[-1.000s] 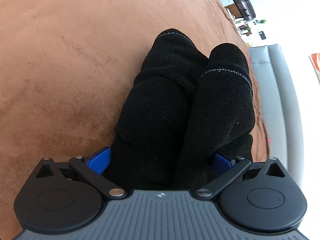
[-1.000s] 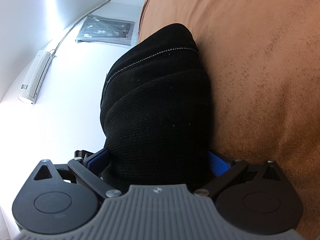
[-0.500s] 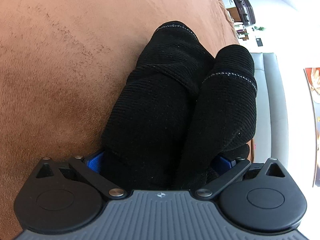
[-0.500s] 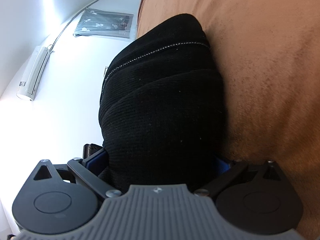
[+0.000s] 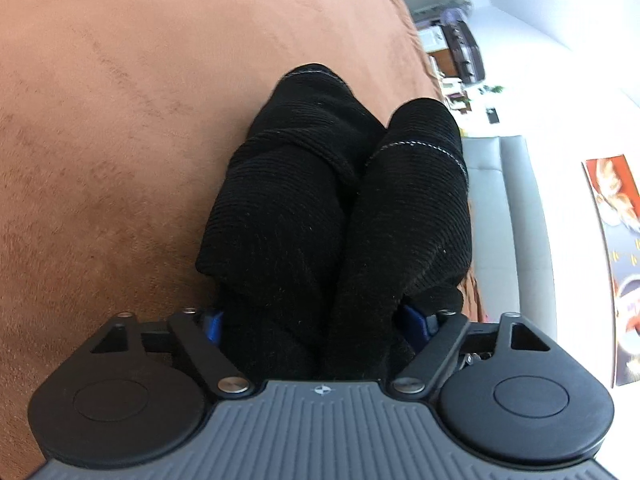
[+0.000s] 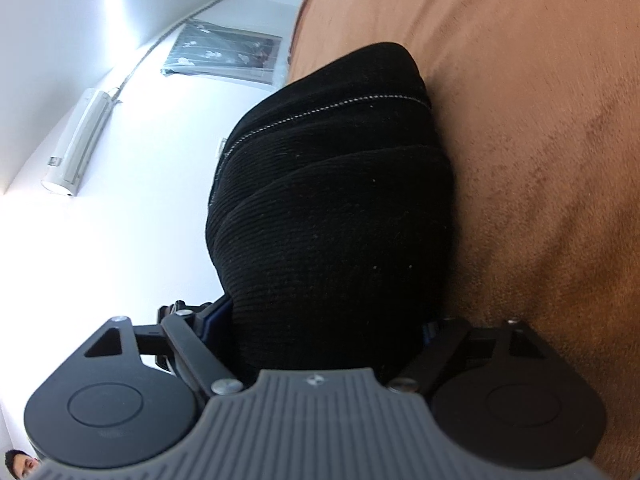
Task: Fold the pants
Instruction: 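Lift and fold the bundle over with both grippers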
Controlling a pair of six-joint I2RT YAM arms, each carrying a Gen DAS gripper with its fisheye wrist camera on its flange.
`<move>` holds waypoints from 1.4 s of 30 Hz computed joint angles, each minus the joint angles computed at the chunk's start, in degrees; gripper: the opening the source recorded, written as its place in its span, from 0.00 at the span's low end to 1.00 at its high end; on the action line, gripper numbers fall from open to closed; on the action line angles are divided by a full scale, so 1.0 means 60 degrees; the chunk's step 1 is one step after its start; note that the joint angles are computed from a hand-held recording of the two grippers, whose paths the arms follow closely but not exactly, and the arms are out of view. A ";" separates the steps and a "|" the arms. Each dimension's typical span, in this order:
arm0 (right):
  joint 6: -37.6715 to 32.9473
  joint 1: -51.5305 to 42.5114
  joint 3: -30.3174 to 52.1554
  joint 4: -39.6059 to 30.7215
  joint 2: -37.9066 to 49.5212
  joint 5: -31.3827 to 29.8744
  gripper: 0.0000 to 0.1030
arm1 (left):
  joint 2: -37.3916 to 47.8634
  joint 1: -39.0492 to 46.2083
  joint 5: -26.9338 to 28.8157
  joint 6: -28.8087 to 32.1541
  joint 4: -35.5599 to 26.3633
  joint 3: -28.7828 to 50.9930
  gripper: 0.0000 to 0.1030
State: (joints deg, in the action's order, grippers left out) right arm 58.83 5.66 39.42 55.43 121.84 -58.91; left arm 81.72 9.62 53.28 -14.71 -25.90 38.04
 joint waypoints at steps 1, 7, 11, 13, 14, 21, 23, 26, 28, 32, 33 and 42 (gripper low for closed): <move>-0.0004 -0.0016 -0.0058 0.0131 -0.0025 -0.0003 0.75 | -0.0001 -0.0001 -0.0016 0.0160 -0.0190 0.0067 0.89; 0.0033 0.0052 -0.0127 0.0391 -0.0059 0.0067 0.74 | 0.0267 -0.0534 -0.0105 -0.0752 0.0594 0.0248 0.89; 0.0180 -0.0046 -0.0281 0.1028 0.0010 -0.0080 0.74 | 0.0039 -0.0450 0.0072 -0.0338 0.0361 0.0171 0.89; -0.0081 -0.0133 -0.0261 0.0662 -0.0217 -0.0156 0.74 | 0.0057 -0.0515 0.0072 -0.0436 0.0517 0.0127 0.89; -0.0162 -0.0151 -0.0249 0.0524 -0.0304 -0.0156 0.74 | 0.0180 -0.0594 0.0053 -0.0516 0.0634 0.0206 0.89; -0.0524 -0.0596 -0.0617 0.0173 -0.0883 -0.0267 0.74 | 0.0166 -0.1256 -0.0043 -0.1215 0.1298 0.0128 0.89; -0.0762 -0.0877 -0.0939 0.0016 -0.1160 -0.0401 0.74 | 0.0088 -0.1668 -0.0177 -0.1632 0.1653 0.0048 0.89; -0.1051 -0.1176 -0.1383 -0.0161 -0.1574 -0.0452 0.74 | 0.0114 -0.2418 -0.0438 -0.2350 0.2291 0.0038 0.89; -0.1444 -0.1586 -0.1714 -0.0509 -0.1972 -0.0660 0.74 | 0.0118 -0.2963 -0.0610 -0.2795 0.2701 -0.0003 0.89; -0.2724 -0.2781 -0.2346 -0.1874 -0.2942 -0.1283 0.74 | 0.0356 -0.4515 -0.1317 -0.3889 0.3785 0.0100 0.89; -0.3315 -0.3255 -0.2429 -0.2624 -0.3253 -0.1527 0.74 | 0.0522 -0.4986 -0.1549 -0.4228 0.4150 0.0179 0.90; -1.5755 -0.8454 0.0763 -1.6787 -0.2611 -0.2462 0.74 | 0.3612 -0.8641 -0.3046 -0.6475 0.6428 0.2548 0.90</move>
State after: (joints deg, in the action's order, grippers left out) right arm -35.70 -45.06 44.00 -45.29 106.17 -73.68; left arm 103.39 -42.23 35.00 -53.55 12.66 53.32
